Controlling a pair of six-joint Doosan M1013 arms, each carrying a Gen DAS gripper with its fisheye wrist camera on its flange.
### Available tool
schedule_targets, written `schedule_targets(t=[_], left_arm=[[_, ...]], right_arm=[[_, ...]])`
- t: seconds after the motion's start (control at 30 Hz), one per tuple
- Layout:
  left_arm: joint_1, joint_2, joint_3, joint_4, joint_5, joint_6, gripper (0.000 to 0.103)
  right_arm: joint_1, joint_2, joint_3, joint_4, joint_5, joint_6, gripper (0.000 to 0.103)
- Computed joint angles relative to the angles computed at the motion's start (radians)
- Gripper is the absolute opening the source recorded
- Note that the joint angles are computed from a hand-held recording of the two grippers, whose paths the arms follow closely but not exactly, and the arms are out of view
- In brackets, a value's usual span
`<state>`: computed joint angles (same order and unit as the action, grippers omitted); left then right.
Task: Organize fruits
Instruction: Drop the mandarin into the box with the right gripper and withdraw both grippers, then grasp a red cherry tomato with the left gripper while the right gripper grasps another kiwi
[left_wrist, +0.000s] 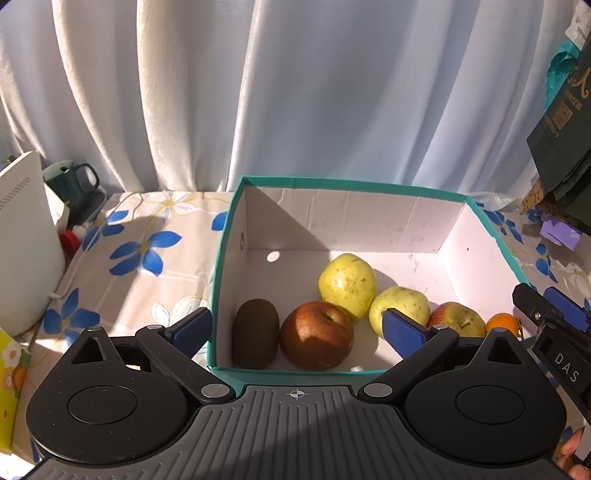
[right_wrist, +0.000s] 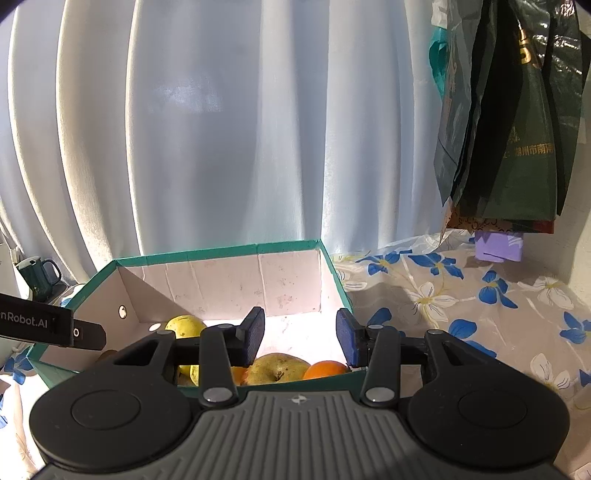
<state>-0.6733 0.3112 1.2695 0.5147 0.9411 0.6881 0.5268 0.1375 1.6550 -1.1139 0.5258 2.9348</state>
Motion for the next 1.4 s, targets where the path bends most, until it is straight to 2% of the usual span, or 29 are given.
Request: schedule_targets(t=[0.2, 0.27, 0.47, 0.63, 0.83, 0.97, 1.4], left_arm=[[-0.004, -0.023, 0.030, 0.007, -0.019, -0.017, 0.101], [-0.005, -0.035, 0.048, 0.009, -0.035, -0.024, 0.101], [-0.016, -0.069, 0.103, 0.014, -0.073, -0.040, 0.101], [-0.038, -0.098, 0.152, 0.060, -0.109, -0.084, 0.101], [-0.075, -0.136, 0.224, 0.200, -0.192, -0.189, 0.101], [-0.101, -0.156, 0.275, 0.300, -0.206, -0.281, 0.101], [-0.120, -0.191, 0.384, 0.269, -0.203, -0.310, 0.101]], right_arm=[[0.014, -0.025, 0.019, -0.069, 0.007, 0.062, 0.049], [0.021, -0.038, 0.030, -0.102, 0.009, 0.094, 0.059], [0.039, -0.074, 0.066, -0.215, 0.030, 0.208, 0.074], [0.048, -0.097, 0.089, -0.238, 0.026, 0.238, 0.077], [0.056, -0.127, 0.115, -0.240, 0.017, 0.242, 0.078], [0.061, -0.145, 0.131, -0.252, 0.010, 0.245, 0.080], [0.070, -0.181, 0.163, -0.202, -0.010, 0.197, 0.080]])
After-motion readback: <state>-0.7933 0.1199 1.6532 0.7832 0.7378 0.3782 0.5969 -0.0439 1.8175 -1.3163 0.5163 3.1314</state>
